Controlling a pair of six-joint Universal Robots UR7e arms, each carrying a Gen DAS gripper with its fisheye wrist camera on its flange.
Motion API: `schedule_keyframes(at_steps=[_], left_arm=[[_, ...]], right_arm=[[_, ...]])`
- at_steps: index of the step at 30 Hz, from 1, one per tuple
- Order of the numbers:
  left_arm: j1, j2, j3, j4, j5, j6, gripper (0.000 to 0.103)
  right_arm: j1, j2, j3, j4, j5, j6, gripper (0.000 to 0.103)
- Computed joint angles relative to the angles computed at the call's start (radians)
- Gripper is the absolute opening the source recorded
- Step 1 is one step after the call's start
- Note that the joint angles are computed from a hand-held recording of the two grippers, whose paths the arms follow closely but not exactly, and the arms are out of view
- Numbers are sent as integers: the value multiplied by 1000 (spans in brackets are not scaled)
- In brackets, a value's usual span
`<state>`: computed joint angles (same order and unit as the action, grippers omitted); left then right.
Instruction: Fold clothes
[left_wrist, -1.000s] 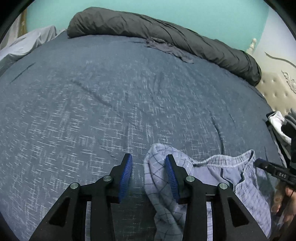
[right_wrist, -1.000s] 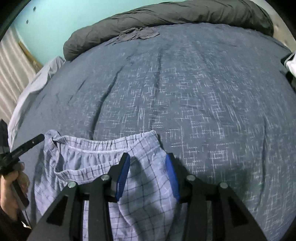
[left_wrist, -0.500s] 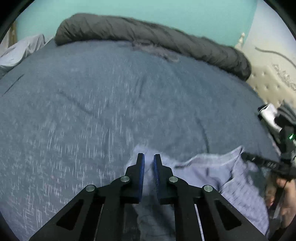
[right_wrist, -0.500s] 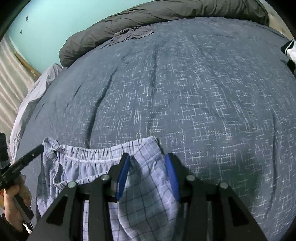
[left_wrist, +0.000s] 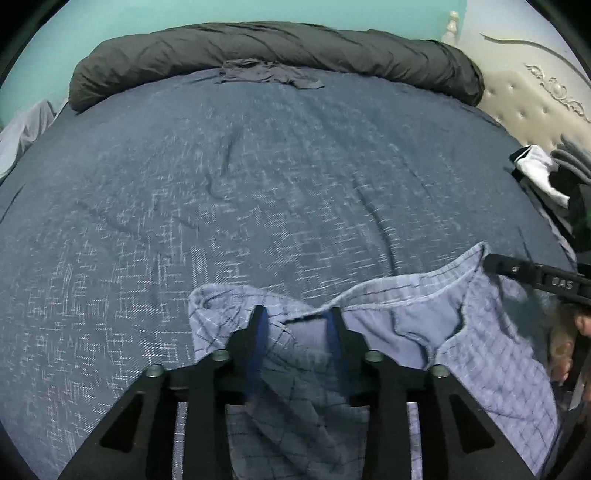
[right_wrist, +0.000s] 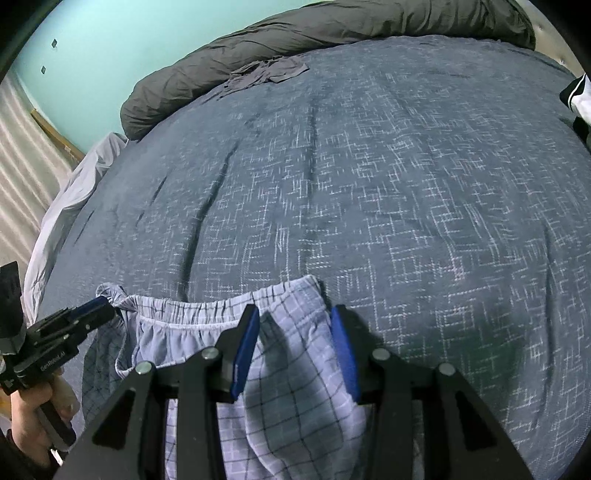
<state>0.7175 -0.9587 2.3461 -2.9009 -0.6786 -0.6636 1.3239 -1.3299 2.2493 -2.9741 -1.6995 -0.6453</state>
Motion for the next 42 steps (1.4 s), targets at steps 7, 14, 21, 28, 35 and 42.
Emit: schedule_keyframes(at_steps=[7, 14, 21, 28, 35, 42], left_arm=[[8, -30, 15, 113, -5, -71, 37], [-19, -105, 58, 168, 14, -136, 37], [-29, -107, 70, 121, 60, -101, 37], [-43, -74, 35, 218, 105, -84, 37], [-65, -35, -9, 250, 115, -50, 37], [-14, 22, -45, 234, 110, -8, 37]], right_arm=[[-17, -20, 5, 18, 13, -6, 41], [36, 65, -56, 2, -6, 47, 41], [29, 55, -47, -2, 1, 43, 41], [41, 72, -37, -23, -4, 57, 41], [37, 65, -28, -24, 8, 62, 41], [37, 59, -20, -24, 12, 65, 41]])
